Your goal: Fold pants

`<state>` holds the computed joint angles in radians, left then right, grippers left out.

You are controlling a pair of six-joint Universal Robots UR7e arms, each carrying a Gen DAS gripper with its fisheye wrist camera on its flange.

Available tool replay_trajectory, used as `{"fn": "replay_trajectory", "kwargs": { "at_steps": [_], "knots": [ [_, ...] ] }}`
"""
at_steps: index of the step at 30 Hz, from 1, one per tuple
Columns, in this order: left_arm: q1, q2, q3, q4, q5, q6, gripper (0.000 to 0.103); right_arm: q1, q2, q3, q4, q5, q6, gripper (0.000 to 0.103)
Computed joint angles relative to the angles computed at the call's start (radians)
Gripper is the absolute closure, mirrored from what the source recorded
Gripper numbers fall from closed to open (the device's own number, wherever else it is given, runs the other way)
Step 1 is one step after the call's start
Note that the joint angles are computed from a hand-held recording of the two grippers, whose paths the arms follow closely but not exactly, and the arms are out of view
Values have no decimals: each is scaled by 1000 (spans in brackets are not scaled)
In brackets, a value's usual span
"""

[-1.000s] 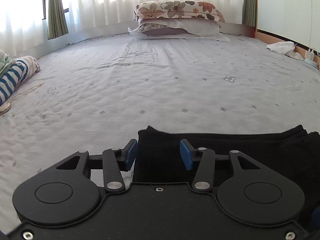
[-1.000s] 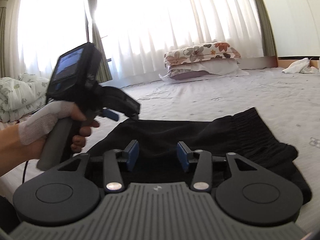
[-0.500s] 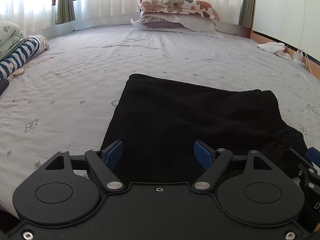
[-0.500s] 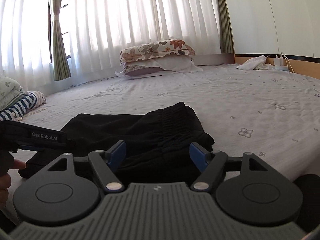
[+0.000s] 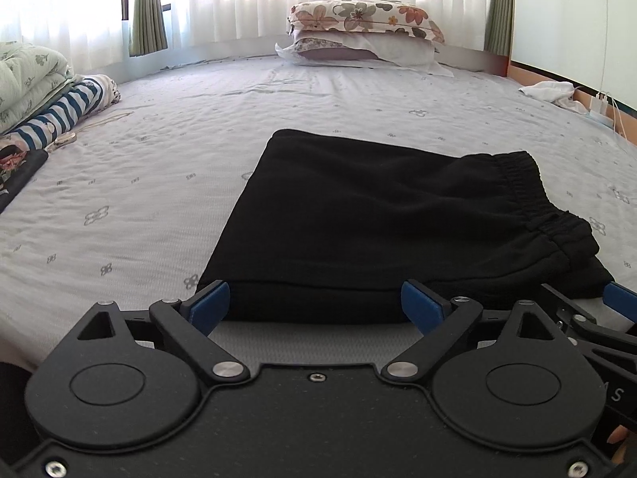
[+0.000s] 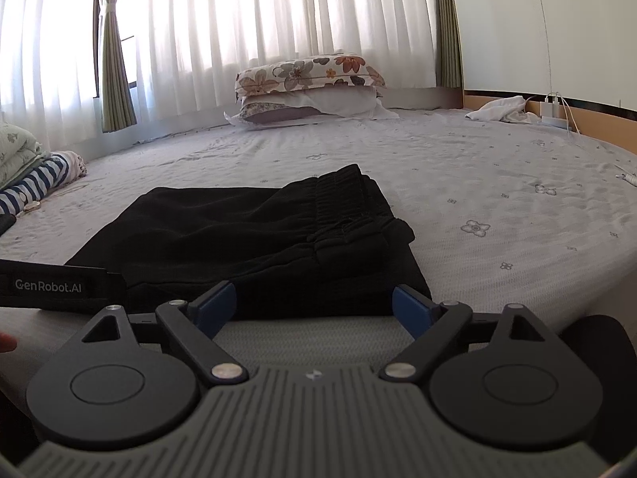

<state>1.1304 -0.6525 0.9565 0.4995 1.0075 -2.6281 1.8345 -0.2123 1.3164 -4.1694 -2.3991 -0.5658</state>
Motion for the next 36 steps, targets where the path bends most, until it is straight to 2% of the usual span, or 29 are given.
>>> {"fn": "replay_trajectory", "kwargs": {
  "at_steps": [4,7,12,15,23,28,36],
  "knots": [
    [3,9,-9,24,-11,-11,7,0,-4,13,32,-13,21,8],
    [7,25,-24,48,-29,-25,6,1,-2,10,42,-19,5,4],
    [9,21,-8,23,-46,-14,2,1,-2,7,69,-30,-7,0],
    [12,35,-37,52,-47,-43,0,0,-3,4,87,-46,-9,0],
    [19,56,-76,74,-38,-35,0,3,-13,2,160,-78,-19,0],
    [21,68,-99,94,-36,-40,0,2,-39,24,225,-88,38,0],
    [25,77,-117,116,-28,-42,0,2,-33,7,243,-102,21,0]
  ]
}}
